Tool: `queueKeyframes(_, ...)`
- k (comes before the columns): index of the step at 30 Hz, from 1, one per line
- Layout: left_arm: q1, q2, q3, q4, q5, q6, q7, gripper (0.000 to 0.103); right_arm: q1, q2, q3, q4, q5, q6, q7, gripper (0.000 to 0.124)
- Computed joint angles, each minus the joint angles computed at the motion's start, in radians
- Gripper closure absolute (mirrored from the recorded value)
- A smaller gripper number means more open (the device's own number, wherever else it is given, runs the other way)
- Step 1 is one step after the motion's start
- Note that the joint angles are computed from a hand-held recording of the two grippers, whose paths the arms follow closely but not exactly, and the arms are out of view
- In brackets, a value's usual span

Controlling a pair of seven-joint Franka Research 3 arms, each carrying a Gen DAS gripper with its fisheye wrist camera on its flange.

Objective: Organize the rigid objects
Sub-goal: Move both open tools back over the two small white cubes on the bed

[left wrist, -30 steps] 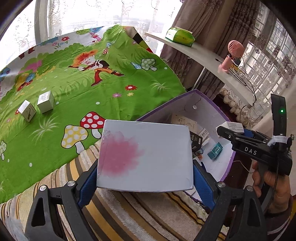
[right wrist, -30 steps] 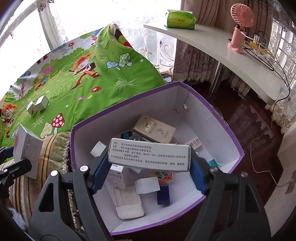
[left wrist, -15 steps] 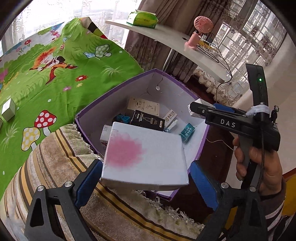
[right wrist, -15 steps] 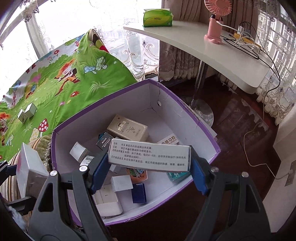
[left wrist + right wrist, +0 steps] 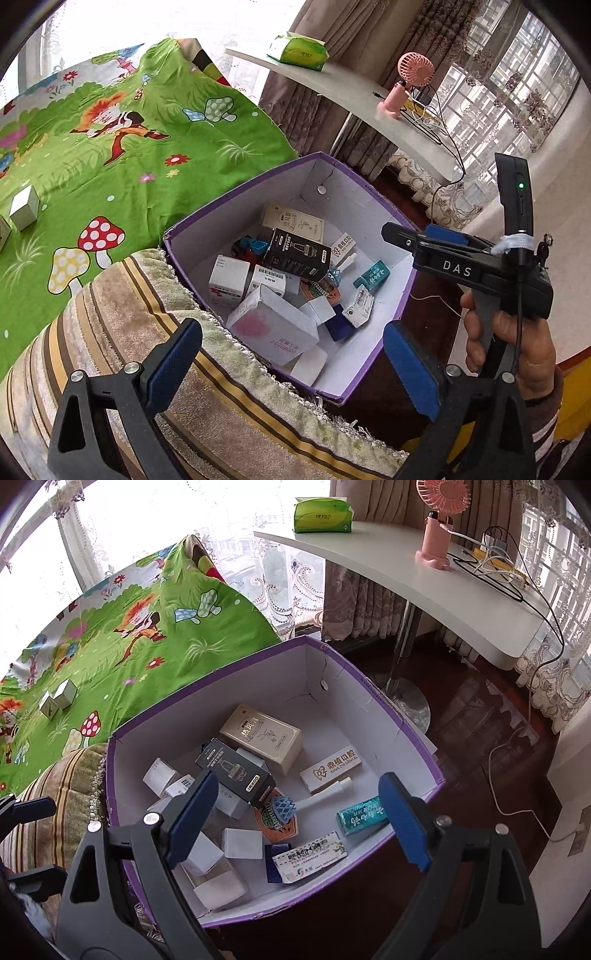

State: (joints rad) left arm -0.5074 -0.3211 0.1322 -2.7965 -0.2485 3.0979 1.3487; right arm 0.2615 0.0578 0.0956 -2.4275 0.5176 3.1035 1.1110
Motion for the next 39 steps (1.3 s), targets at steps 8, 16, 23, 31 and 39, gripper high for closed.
queueKeyframes(8,0.122,-0.051,-0.045,-0.050,0.080,0.041,-0.097,0.003,0.019,-0.012,0.017,0.005,0.013,-0.012,-0.023,0.034)
queueKeyframes(16,0.301,-0.135,-0.087,-0.112,0.214,0.045,-0.200,0.006,0.071,-0.013,0.039,0.029,-0.006,-0.031,-0.036,0.034)
queueKeyframes(23,0.410,-0.202,-0.055,-0.151,0.284,0.017,-0.220,0.007,0.118,0.002,0.060,0.074,-0.024,-0.053,-0.027,0.034)
queueKeyframes(31,0.556,-0.230,-0.030,-0.147,0.325,-0.019,-0.201,0.014,0.175,0.068,0.068,0.176,-0.133,-0.084,0.062,0.034)
queueKeyframes(39,0.600,-0.167,0.073,-0.086,0.275,-0.031,-0.151,0.016,0.252,0.159,0.055,0.315,-0.281,-0.125,0.185,0.034)
